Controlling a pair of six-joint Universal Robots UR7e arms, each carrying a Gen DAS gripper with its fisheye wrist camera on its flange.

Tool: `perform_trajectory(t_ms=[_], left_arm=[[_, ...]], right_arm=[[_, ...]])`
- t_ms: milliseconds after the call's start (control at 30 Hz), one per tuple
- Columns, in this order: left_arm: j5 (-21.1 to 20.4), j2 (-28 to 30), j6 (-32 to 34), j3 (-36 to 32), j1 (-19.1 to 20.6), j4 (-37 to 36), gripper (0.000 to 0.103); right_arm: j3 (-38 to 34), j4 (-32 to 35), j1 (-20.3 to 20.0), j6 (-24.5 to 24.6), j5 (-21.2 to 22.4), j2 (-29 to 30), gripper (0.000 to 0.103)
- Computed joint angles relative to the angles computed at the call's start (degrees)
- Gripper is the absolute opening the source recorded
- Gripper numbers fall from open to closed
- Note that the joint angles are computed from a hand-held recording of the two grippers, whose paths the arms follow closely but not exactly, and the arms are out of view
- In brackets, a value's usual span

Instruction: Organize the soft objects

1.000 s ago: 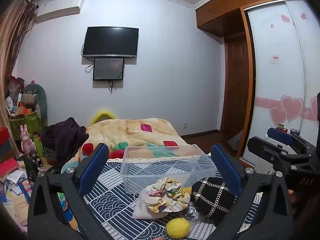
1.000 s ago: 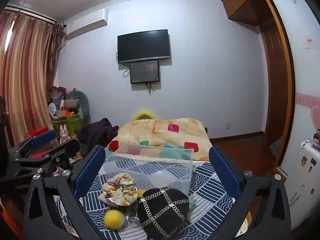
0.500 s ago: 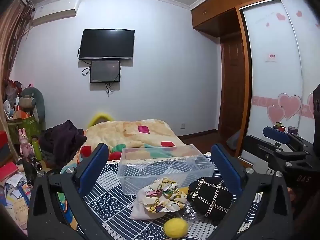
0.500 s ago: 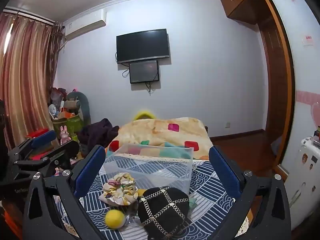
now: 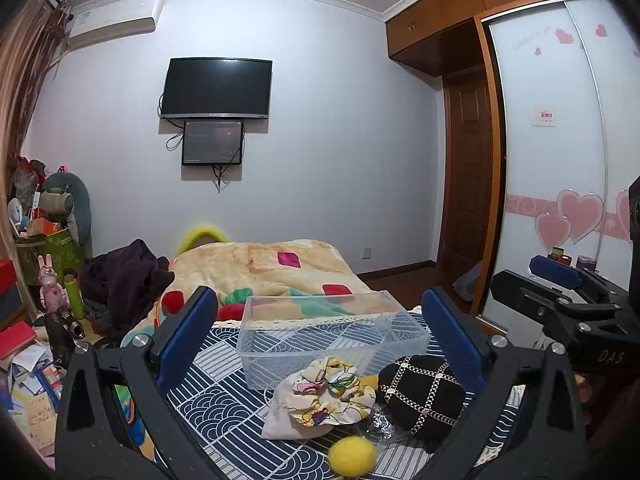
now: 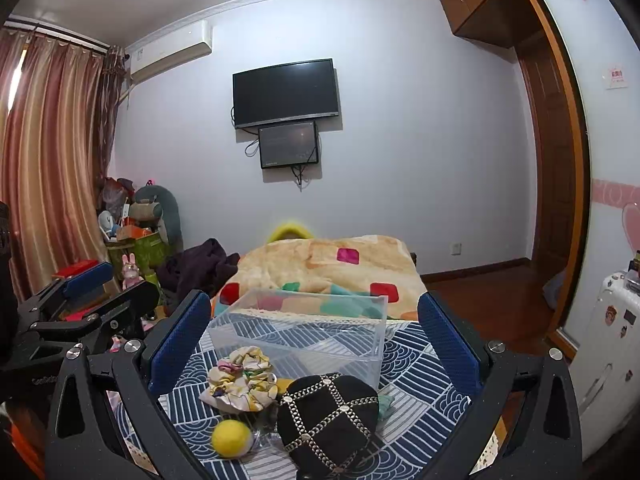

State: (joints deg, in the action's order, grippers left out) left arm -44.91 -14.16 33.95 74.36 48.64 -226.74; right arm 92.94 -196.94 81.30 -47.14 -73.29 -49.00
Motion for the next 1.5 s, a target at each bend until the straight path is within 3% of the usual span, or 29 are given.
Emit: perform_trajectory(t_ms=[1500], left_arm=[[-0.7,0.7,-0.3,-0.4,0.2,-0.1,0.103]], right_arm=[[0.2,0.0,-0.2,0.4,0.6,-0.3,0.103]])
